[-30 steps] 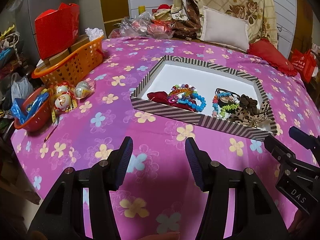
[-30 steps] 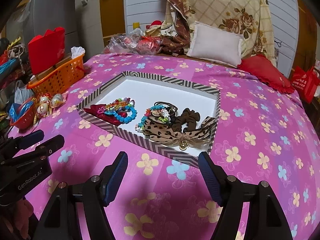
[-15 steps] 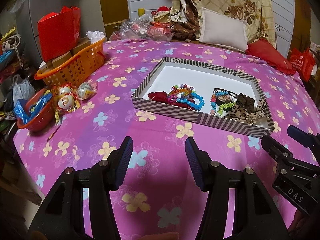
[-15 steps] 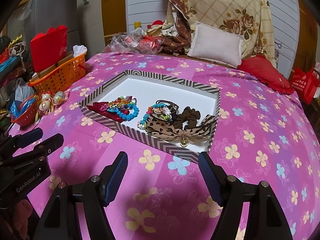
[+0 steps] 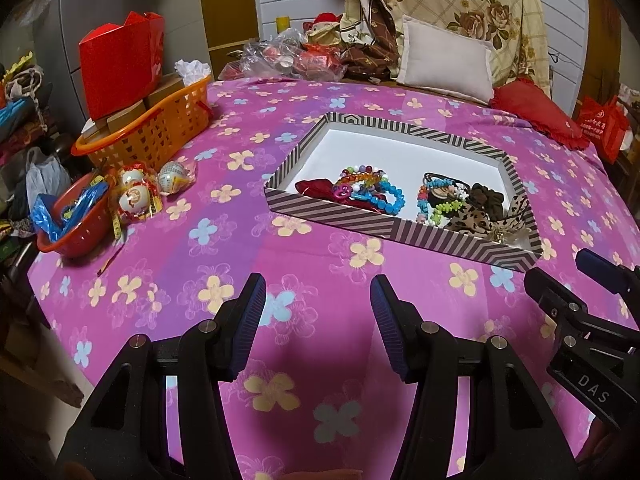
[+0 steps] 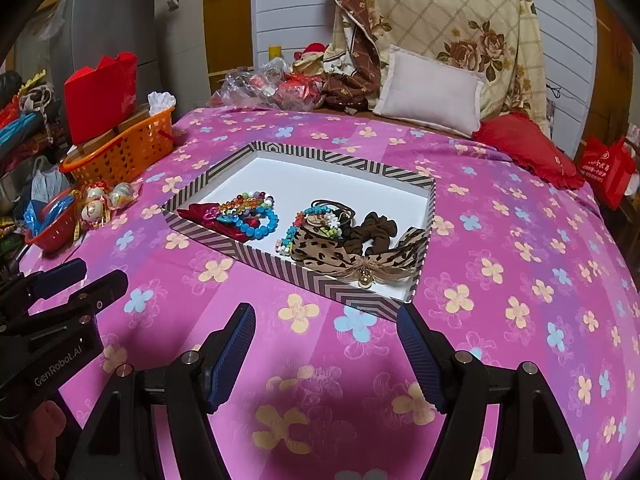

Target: Organize jewelry

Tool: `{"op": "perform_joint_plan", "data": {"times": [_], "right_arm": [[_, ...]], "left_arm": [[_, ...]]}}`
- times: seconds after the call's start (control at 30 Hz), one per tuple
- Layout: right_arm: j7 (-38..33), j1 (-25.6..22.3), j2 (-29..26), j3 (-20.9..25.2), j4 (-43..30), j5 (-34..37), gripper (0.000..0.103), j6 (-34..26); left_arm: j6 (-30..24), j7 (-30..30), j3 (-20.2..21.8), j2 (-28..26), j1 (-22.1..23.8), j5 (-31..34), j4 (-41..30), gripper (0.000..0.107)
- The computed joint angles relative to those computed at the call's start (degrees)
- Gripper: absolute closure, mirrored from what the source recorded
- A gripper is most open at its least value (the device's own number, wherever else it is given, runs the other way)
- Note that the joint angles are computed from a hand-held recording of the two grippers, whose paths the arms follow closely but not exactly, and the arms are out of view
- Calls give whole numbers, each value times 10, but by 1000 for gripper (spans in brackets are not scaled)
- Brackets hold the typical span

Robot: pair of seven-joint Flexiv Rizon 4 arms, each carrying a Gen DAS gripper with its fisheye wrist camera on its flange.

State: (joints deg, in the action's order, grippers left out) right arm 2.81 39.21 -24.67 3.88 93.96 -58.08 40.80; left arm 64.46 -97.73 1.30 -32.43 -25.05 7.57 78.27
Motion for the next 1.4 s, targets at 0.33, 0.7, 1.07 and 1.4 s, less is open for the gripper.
{"op": "perform_joint_plan", "data": {"times": [0.33, 0.7, 1.07, 1.4], "right_arm": [[9, 4, 7, 4, 7, -5, 32, -6], [6, 5, 11, 10, 9, 0, 32, -11], [0, 6, 8, 9, 4, 6, 32, -11], [2, 6, 2, 6, 2, 10, 32, -6]], "left_arm": [[2, -2, 1, 4, -1, 3, 5, 53], [3, -2, -1, 9, 0, 3, 13, 53], [7, -6, -1, 17, 1, 5, 25, 53], [4, -2, -6, 14, 5, 0, 22, 53]]}}
